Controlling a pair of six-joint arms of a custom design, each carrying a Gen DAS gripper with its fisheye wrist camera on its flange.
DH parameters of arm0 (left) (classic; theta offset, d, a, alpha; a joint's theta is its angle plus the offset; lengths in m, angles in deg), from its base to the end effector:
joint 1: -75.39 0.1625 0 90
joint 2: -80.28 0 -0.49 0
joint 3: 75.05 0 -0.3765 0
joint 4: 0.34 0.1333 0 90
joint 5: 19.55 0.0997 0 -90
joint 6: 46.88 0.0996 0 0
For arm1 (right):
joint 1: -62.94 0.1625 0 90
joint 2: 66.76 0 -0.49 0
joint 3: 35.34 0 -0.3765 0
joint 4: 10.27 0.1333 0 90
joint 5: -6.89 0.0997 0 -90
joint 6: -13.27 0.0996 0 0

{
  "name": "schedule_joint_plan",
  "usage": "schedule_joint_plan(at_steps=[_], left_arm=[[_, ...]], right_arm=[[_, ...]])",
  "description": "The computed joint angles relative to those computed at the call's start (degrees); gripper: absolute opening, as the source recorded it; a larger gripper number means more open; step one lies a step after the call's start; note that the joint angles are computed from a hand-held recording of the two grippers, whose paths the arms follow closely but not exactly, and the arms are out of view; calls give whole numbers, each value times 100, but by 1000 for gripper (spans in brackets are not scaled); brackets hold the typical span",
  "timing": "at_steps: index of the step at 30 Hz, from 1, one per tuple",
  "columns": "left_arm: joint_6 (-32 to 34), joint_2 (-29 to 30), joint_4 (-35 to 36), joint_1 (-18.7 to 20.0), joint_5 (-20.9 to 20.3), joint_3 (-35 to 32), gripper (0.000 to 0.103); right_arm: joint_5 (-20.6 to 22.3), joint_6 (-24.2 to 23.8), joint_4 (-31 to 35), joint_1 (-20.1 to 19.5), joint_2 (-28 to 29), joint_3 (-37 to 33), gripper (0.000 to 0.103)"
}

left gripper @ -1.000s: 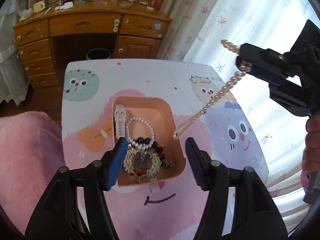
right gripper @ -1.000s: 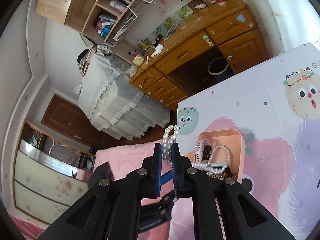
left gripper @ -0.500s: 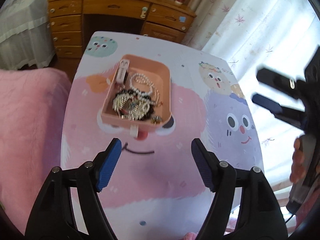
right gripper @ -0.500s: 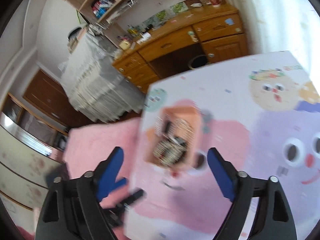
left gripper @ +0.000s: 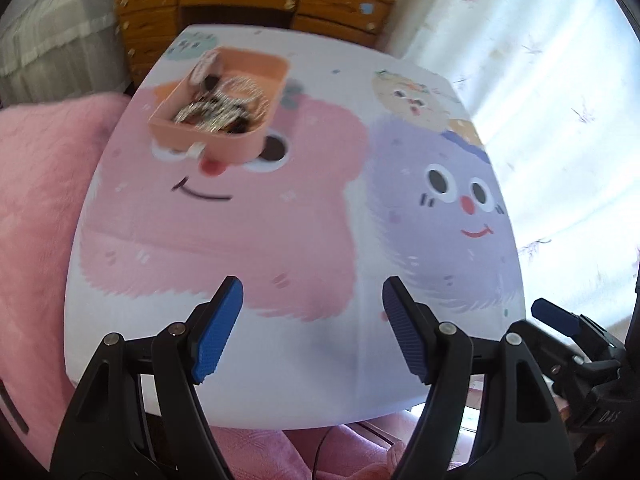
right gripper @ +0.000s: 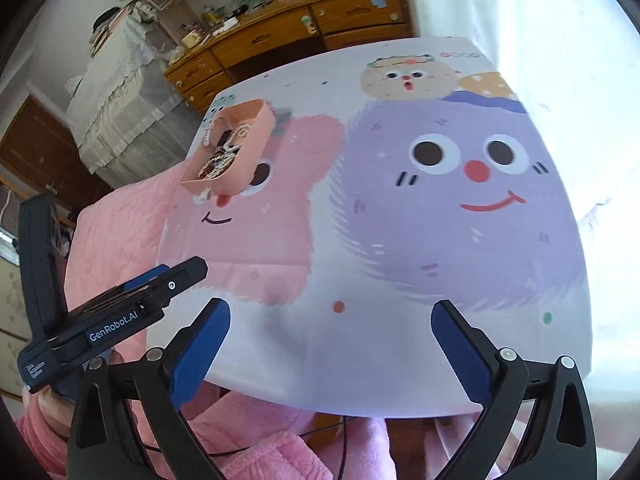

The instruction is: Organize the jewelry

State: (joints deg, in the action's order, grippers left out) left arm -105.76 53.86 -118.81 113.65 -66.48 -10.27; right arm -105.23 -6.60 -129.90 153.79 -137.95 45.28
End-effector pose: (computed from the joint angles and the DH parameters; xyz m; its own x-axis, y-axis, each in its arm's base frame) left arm -0.5190 -0.6657 0.0581 -0.8484 -0.1882 -0.4947 0.0914 0.8685 -0.4872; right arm 0.1055 -0.6533 0.5125 -0.8682 -0.2096 0.4497 -0.3286 0.9220 -0.2046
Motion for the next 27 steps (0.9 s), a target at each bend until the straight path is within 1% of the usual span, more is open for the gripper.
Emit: schedule_joint_plan(at_steps=[3, 4, 7, 9, 10, 11, 13, 15, 16, 17, 19, 22, 25, 27], left_arm=[[188, 286, 514, -135, 294, -636, 70], [244, 377, 690, -185, 366, -846, 70], [299, 582, 1208, -285, 573, -1388, 71], [286, 651, 1455, -339, 699, -1616, 72], [252, 680, 1567, -372, 728, -1713, 75], [178, 688, 1663, -376, 671, -1804, 78], [-11, 609, 1474, -390, 470, -1702, 80], [-91, 583, 1478, -462, 557, -1587, 80], [-124, 633, 1699, -492, 615, -1679, 80], [-147, 643, 1759, -514, 614, -1689, 80], [-157, 620, 1672, -535, 594, -1592, 81], [-321, 596, 1768, -560, 621, -1563, 89], [-422, 553, 1783, -565, 649, -1484, 103], [-369, 494, 1563, -565, 648, -1347, 103]], right_arm=[[-2, -192, -147, 38, -195, 46, 102], [88, -274, -363, 24, -265, 131, 102], [204, -222, -372, 42, -389, 105, 102], [179, -226, -406, 96, -434, 76, 102], [162, -252, -440, 114, -440, 55, 102], [158, -210, -436, 170, -412, 2, 102], [130, -204, -492, 185, -444, 1, 102], [122, -212, -539, 191, -479, 15, 102], [101, -210, -573, 205, -488, 34, 102], [86, -221, -623, 216, -508, 72, 102], [84, -328, -695, 237, -570, 159, 102], [76, -460, -825, 278, -613, 265, 102], [114, -485, -914, 297, -654, 317, 103], [81, -491, -986, 319, -652, 334, 103]])
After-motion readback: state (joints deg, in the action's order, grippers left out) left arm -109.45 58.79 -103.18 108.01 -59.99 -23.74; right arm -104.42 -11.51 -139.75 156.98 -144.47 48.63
